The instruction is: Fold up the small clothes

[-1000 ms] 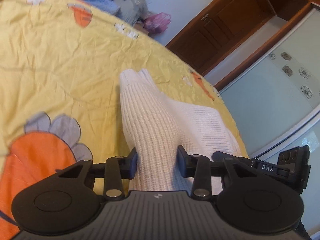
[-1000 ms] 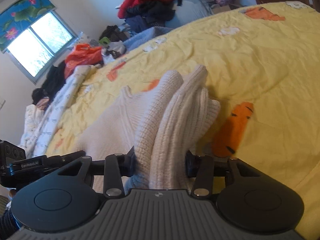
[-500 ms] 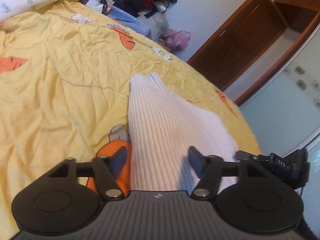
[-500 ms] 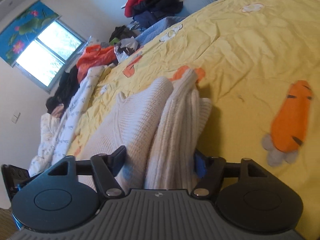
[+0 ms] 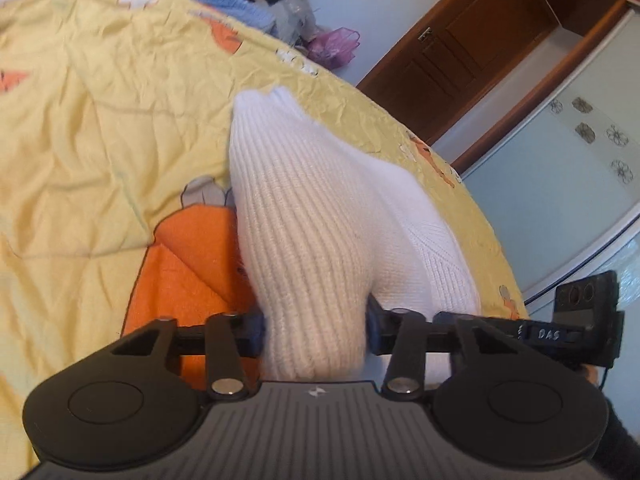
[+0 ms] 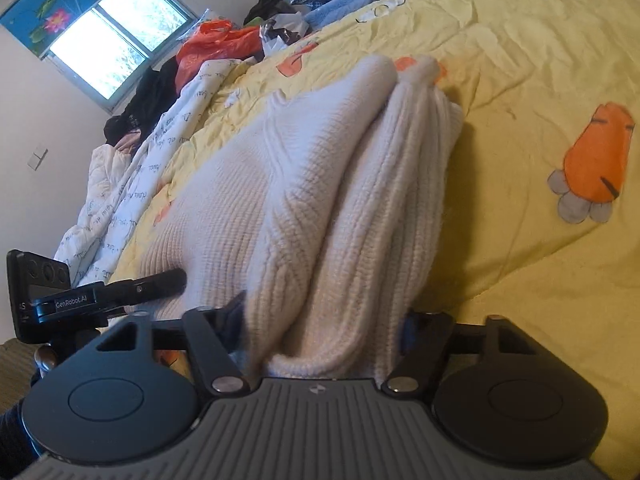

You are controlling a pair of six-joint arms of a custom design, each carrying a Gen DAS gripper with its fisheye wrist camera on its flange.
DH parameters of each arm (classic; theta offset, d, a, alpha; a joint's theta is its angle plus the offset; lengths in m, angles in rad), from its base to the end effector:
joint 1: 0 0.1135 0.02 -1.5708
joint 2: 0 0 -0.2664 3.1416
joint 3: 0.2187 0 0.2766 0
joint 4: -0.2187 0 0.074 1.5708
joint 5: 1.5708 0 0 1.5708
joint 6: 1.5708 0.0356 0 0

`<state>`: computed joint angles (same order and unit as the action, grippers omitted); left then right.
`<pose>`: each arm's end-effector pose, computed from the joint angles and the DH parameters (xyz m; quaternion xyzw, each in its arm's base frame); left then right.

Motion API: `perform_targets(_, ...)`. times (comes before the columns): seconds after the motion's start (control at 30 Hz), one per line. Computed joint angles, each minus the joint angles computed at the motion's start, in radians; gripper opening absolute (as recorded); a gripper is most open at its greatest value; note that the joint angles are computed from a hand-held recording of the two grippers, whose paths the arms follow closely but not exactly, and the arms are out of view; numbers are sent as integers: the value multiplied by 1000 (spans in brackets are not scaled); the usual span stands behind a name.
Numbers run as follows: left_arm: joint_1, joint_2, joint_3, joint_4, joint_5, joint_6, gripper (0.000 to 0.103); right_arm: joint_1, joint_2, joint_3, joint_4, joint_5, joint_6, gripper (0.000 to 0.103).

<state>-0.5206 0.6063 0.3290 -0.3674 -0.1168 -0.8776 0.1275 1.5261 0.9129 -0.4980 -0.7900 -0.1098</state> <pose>0.1449 -0.0783 0.1834 -0.1842 0.8743 -0.2470 0.3749 0.3017 0.0642 0.1845 -0.1934 0.8820 0.3765 0.2069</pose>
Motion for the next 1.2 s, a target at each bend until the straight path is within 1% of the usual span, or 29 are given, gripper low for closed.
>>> perform_targets(0.07,-95,-95,30,-112,-68,-27,38,-32,-69,-11,-51,-44,-45,57)
perform_targets(0.13,-249,-187,50,-231,-161,-66,38,-75,-141,-23,-141,-95,-109,57)
perform_targets(0.17,-334,-208,56,-285,-212,-97,38,-110,-173,-29,-214,-127,-169,57)
perform_targets(0.23,-498,-202,46,-370,-299,-198,40,-172,-211,-59,-349,-171,-300,57)
perform_targets(0.27,-555,-182,24,-389,-327,-249,45,-199,-220,-87,-409,-172,-362,57)
perform_targets(0.3,-595,-167,1,-395,-358,-296,54,-207,-232,-125,-417,-145,-384,58)
perform_targets(0.33,-647,-183,-24,-408,-409,-358,56,-209,-253,-178,-377,-108,-366,65)
perform_targets(0.37,-692,-203,-19,-446,-455,-403,56,-232,-250,-212,-347,-122,-345,81)
perform_targets(0.43,-803,-195,59,-590,-562,-488,56,-288,-214,-193,-384,-175,-322,83)
perform_targets(0.47,-884,-151,115,-689,-642,-563,60,-324,-238,-187,-386,-202,-298,81)
perform_targets(0.5,-974,-76,180,-814,-729,-666,68,-363,-269,-180,-375,-238,-289,81)
perform_targets(0.53,-1016,11,251,-928,-796,-726,73,-394,-289,-163,-355,-269,-272,81)
perform_targets(0.57,-1008,72,295,-978,-835,-725,77,-401,-299,-142,-319,-278,-223,80)
perform_targets(0.6,-951,123,333,-976,-854,-653,78,-385,-308,-126,-262,-273,-153,79)
perform_targets(0.67,-787,217,374,-828,-864,-403,78,-307,-284,-92,-133,-252,-13,79)
perform_targets(0.7,-718,251,373,-727,-848,-298,78,-259,-260,-77,-76,-234,41,79)
perform_targets(0.73,-652,299,372,-611,-812,-203,78,-205,-229,-62,-16,-197,93,78)
perform_targets(0.77,-608,341,369,-522,-771,-141,78,-145,-182,-35,27,-146,136,76)
perform_targets(0.8,-576,388,361,-428,-729,-72,78,-99,-135,-3,37,-105,149,76)
perform_targets(0.83,-562,442,362,-369,-701,-30,78,-46,-90,25,51,-42,158,77)
perform_targets(0.87,-557,516,377,-345,-686,-27,78,4,-59,38,67,43,169,73)
perform_targets(0.9,-565,584,394,-339,-705,-52,81,33,-29,51,74,97,181,61)
perform_targets(0.93,-585,637,408,-346,-749,-92,81,52,-14,46,92,117,184,49)
perform_targets(0.97,-596,668,428,-365,-763,-125,81,68,-17,23,128,131,180,28)
perform_targets(1.0,-595,682,449,-385,-756,-144,81,72,-21,15,145,129,179,16)
perform_targets(1.03,-589,683,460,-393,-743,-150,81,76,-33,19,146,131,166,16)
perform_targets(1.1,-566,674,462,-369,-720,-124,81,79,-62,37,152,148,122,16)
perform_targets(1.13,-551,678,465,-353,-709,-109,81,72,-52,53,154,146,120,15)
perform_targets(1.2,-532,705,481,-332,-693,-90,81,71,39,112,130,199,116,15)
